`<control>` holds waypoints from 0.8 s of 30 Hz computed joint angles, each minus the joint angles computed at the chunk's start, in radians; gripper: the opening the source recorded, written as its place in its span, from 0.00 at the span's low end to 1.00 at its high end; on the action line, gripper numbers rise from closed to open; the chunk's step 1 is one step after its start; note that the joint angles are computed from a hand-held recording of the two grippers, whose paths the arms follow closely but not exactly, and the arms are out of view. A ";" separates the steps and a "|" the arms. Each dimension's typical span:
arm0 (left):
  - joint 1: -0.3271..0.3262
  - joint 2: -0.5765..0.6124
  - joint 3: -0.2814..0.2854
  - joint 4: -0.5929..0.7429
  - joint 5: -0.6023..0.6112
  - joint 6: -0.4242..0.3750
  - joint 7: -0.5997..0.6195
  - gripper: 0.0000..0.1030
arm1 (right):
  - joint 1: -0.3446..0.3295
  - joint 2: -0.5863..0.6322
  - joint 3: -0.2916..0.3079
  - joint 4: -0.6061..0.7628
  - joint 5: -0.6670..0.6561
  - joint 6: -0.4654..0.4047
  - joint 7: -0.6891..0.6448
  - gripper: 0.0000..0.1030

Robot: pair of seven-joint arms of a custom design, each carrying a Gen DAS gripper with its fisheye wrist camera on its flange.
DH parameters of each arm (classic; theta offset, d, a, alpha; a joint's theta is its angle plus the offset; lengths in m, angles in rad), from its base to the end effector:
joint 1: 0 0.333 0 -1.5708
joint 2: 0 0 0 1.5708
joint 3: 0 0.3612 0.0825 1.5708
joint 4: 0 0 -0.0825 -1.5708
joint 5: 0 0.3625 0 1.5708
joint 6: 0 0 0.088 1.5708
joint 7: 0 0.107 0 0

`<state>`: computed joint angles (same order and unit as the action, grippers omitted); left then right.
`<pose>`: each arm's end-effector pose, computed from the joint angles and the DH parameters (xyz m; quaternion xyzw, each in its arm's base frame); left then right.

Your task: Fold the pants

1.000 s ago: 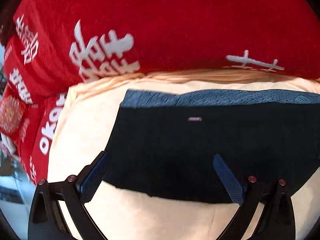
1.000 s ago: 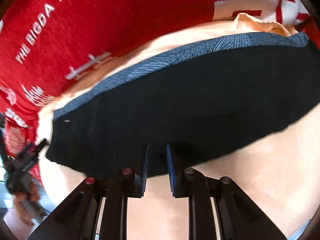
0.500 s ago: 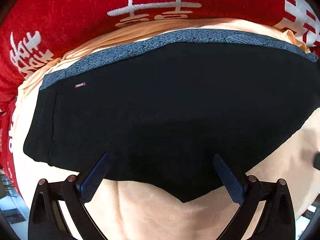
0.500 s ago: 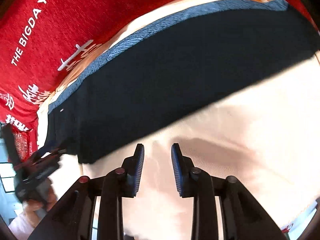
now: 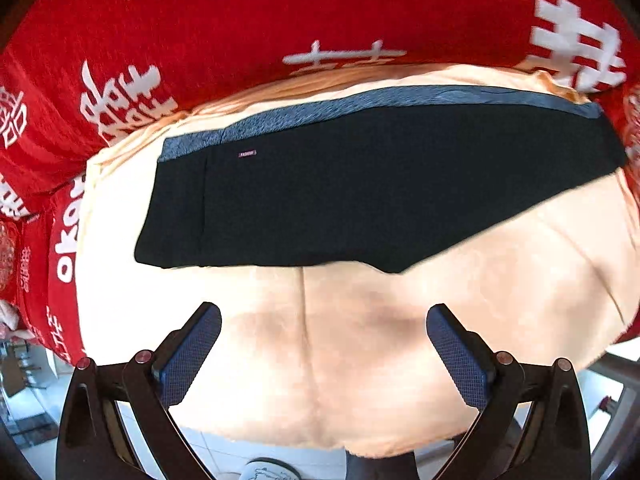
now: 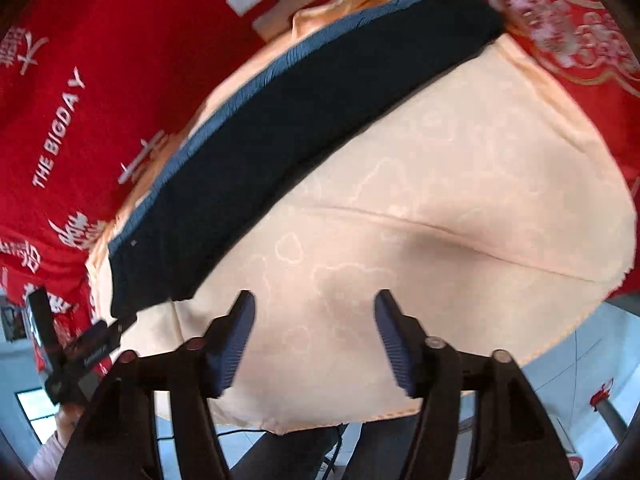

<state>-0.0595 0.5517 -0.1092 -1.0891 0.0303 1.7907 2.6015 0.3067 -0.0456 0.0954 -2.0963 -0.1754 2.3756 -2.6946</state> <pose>0.7233 -0.0953 0.5631 -0.1920 0.9783 -0.0386 0.0671 0.5003 0.2116 0.5301 -0.0307 0.9838 0.0004 0.1764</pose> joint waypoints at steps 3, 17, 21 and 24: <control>0.008 -0.030 -0.013 0.005 -0.017 -0.041 0.038 1.00 | 0.002 -0.004 0.004 0.057 -0.024 -0.084 0.001 0.77; 0.012 -0.010 -0.029 0.190 -0.088 -0.223 0.078 1.00 | 0.013 0.028 0.004 0.258 -0.134 -0.277 0.010 0.84; 0.012 -0.005 -0.024 0.211 -0.083 -0.261 0.074 1.00 | 0.016 0.035 0.003 0.271 -0.129 -0.276 0.012 0.84; 0.015 -0.026 -0.024 0.179 -0.077 -0.270 0.090 1.00 | 0.018 0.047 0.002 0.290 -0.126 -0.280 -0.002 0.84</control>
